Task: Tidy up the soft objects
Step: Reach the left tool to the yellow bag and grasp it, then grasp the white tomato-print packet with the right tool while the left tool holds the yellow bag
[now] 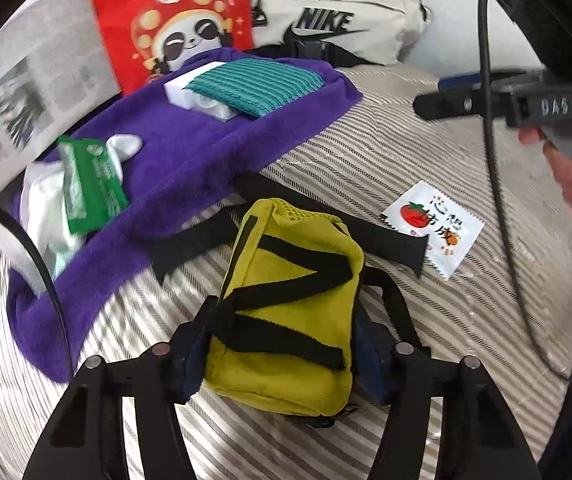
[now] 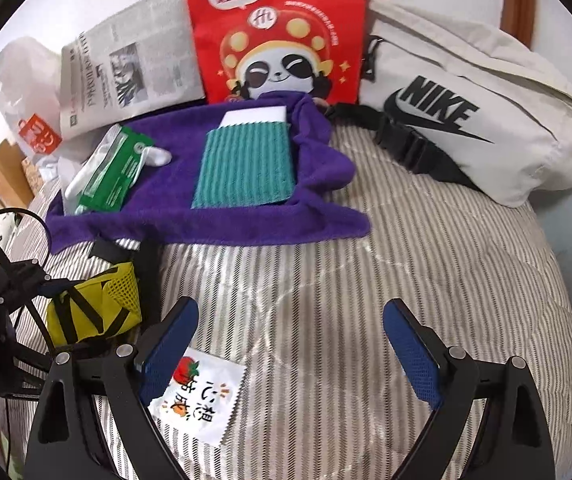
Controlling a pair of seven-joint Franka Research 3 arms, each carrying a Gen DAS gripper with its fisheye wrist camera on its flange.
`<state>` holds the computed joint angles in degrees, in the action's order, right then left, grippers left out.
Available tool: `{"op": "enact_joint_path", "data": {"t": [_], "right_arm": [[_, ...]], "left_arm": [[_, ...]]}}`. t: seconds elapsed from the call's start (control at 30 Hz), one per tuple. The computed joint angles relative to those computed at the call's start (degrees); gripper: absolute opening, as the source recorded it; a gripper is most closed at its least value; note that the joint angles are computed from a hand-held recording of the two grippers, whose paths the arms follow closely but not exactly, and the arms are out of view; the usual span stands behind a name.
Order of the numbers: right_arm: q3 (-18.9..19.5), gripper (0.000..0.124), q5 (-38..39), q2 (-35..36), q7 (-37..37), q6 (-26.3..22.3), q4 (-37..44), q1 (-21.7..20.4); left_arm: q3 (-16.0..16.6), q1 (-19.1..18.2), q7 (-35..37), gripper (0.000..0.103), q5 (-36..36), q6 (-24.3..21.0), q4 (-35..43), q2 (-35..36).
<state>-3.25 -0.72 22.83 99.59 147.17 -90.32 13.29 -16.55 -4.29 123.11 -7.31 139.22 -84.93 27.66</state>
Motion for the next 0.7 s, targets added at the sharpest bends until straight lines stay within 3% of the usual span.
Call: {"op": "enact_joint_path", "data": {"t": [0.2, 0.27, 0.33, 0.5, 0.7], "right_arm": [[1.44, 0.093, 2.28, -0.33, -2.88, -0.74, -0.97, -0.68], [1.92, 0.093, 3.71, -0.89, -3.70, -0.87, -1.78, -0.91], [2.32, 0.093, 4.78, -1.62, -4.98, -0.89, -2.90, -1.10], [1.78, 0.093, 3.20, -2.95, -5.07, -3.81, -4.83, -0.14], [2.79, 0.093, 4.63, -4.21, -6.04, -4.43, -7.26, 0.16]], "left_arm": [[0.98, 1.23, -6.35, 0.053, -3.26, 5.18, -9.42, -6.44], [2.54, 0.79, -10.47, 0.053, -1.54, 6.13, -11.94, -8.21], [5.22, -0.56, -17.30, 0.053, 2.79, 11.06, -15.53, -10.14], [5.03, 1.78, -25.47, 0.053, 1.16, 14.97, -18.32, -10.93], [8.18, -1.08, -37.17, 0.055, 12.74, 20.60, -19.91, -10.44]]}}
